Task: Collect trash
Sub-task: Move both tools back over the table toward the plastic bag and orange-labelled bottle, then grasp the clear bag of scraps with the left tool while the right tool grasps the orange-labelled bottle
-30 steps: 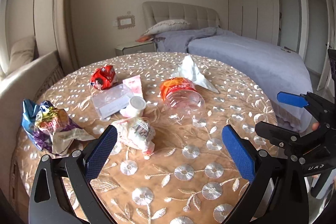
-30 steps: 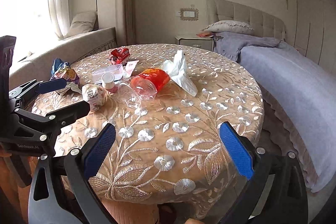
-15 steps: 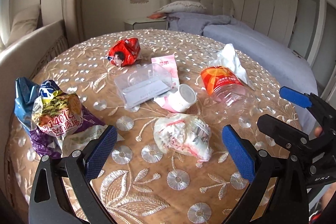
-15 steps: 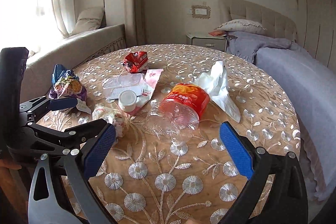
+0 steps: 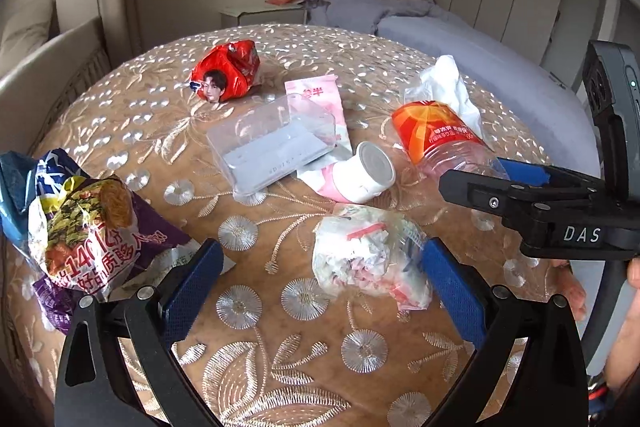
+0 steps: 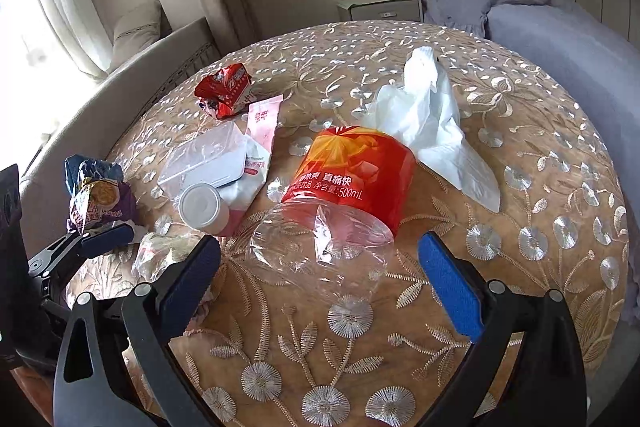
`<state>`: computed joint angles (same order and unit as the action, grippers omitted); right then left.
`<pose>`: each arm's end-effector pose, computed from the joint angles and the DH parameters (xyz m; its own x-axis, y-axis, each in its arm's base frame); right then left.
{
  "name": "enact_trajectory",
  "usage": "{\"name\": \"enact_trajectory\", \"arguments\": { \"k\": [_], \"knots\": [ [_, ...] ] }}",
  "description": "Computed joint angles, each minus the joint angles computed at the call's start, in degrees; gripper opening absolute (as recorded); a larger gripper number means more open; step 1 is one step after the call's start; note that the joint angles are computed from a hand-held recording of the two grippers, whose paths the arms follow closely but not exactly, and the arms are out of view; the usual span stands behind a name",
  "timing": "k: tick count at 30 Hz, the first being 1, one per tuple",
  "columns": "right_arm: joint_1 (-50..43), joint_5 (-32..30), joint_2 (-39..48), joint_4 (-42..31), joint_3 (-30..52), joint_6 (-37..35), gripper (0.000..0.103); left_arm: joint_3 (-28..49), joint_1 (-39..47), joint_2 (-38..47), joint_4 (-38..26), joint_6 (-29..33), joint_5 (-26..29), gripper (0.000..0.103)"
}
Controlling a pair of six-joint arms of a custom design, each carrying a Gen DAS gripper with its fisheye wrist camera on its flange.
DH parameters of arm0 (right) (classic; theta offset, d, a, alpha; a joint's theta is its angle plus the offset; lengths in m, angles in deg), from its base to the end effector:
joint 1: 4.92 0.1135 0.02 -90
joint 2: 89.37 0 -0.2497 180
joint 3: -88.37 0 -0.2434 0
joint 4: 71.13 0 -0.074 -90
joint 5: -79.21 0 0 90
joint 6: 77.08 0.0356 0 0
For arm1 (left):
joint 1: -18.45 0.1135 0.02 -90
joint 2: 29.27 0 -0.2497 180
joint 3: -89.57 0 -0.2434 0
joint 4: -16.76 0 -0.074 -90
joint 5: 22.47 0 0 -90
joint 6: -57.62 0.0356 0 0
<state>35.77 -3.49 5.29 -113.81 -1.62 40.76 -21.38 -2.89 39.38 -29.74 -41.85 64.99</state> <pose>0.2736 0.2293 0.2623 -0.7645 -0.0464 -0.6430 -0.2537 0.9386 0.2339 0.2320 -0.0889 0.2688 -0.7171 0.1037 -0.6892 0.2199 0.9720 -0.0826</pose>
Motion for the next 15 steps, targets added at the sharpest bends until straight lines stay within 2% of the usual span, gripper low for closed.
{"name": "enact_trajectory", "arguments": {
  "k": [2,5,6,7,9,10,11,12,13,15],
  "knots": [
    [-1.0,-2.7,2.1,-1.3,1.9,1.0,0.099,1.2,0.0,1.3,-0.8,0.2,1.8,0.098],
    [0.3,1.4,3.4,-2.5,4.0,0.8,0.098,3.1,-1.1,3.9,-2.4,1.1,1.8,0.098],
    [0.4,1.7,4.1,-3.4,5.1,0.8,0.092,3.7,-1.5,4.7,-3.0,1.4,1.8,0.098],
    [0.5,1.4,4.7,-4.2,5.6,1.0,0.078,4.0,-1.6,5.2,-3.3,1.9,2.3,0.098],
    [0.8,2.0,4.0,-3.8,5.0,0.7,0.077,4.2,-1.4,5.7,-3.5,2.4,3.7,0.097],
    [1.0,1.7,3.4,-3.4,4.3,0.6,0.076,4.4,-1.0,5.9,-3.7,2.5,4.2,0.094],
    [1.0,1.5,2.7,-3.2,3.5,0.2,0.075,4.5,-0.8,5.9,-3.7,2.5,4.5,0.076],
    [1.3,2.0,1.9,-3.2,2.7,0.0,0.075,4.5,-0.9,5.8,-3.6,2.6,3.8,0.067],
    [1.8,3.0,0.8,-3.3,1.6,-0.4,0.075,4.1,-1.0,5.4,-3.5,2.8,3.8,0.060],
    [3.2,6.4,-1.0,-3.6,-0.4,-1.7,0.075,3.5,-1.8,4.7,-3.6,2.9,2.2,0.057]
  ]
}}
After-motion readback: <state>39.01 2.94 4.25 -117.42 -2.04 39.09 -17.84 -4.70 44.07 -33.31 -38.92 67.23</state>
